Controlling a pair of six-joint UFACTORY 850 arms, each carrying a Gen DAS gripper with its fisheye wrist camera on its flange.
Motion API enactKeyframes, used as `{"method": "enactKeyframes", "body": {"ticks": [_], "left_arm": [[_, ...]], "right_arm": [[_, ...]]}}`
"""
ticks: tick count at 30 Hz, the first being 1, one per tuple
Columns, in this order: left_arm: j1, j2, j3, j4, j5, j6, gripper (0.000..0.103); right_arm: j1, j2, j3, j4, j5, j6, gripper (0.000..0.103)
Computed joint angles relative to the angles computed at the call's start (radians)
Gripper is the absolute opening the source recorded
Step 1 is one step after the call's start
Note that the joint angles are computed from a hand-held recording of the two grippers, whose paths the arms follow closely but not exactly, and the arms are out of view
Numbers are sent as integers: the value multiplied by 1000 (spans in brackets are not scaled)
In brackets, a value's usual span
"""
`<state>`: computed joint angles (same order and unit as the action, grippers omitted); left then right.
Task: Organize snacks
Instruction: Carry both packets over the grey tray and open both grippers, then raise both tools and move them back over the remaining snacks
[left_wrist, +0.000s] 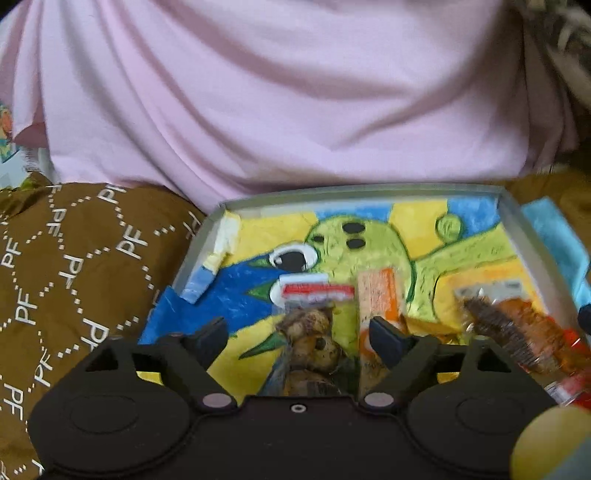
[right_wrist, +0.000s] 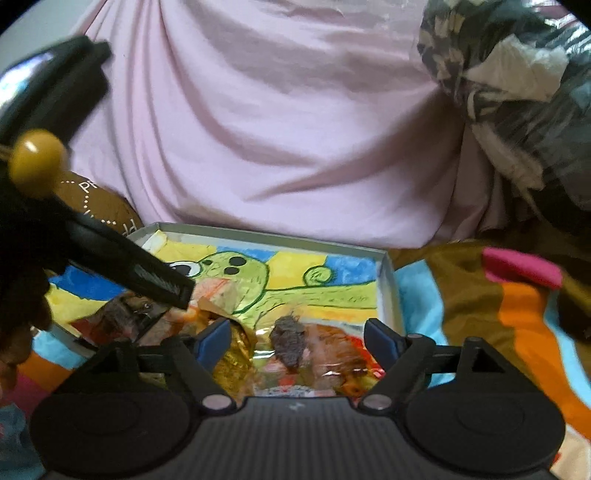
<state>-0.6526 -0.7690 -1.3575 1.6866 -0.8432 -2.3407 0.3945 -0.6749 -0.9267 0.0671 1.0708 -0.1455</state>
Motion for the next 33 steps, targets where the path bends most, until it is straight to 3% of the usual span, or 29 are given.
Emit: {"method": "enactKeyframes", "body": {"ticks": [5, 15, 25, 33], "left_arm": [[-25, 43, 54, 37, -41, -71, 91], [-99, 167, 213, 112, -127, -288, 102], [-193, 265, 345, 99, -180, -408, 102], [-289, 323, 457, 21, -276, -504, 102]], "right_arm": [[5, 35, 43, 47, 55, 9, 88], [-4, 159, 184, 91, 171, 112, 103], [16, 291, 345, 118, 279, 111, 103], [47, 366, 472, 124, 350, 137, 103]]}}
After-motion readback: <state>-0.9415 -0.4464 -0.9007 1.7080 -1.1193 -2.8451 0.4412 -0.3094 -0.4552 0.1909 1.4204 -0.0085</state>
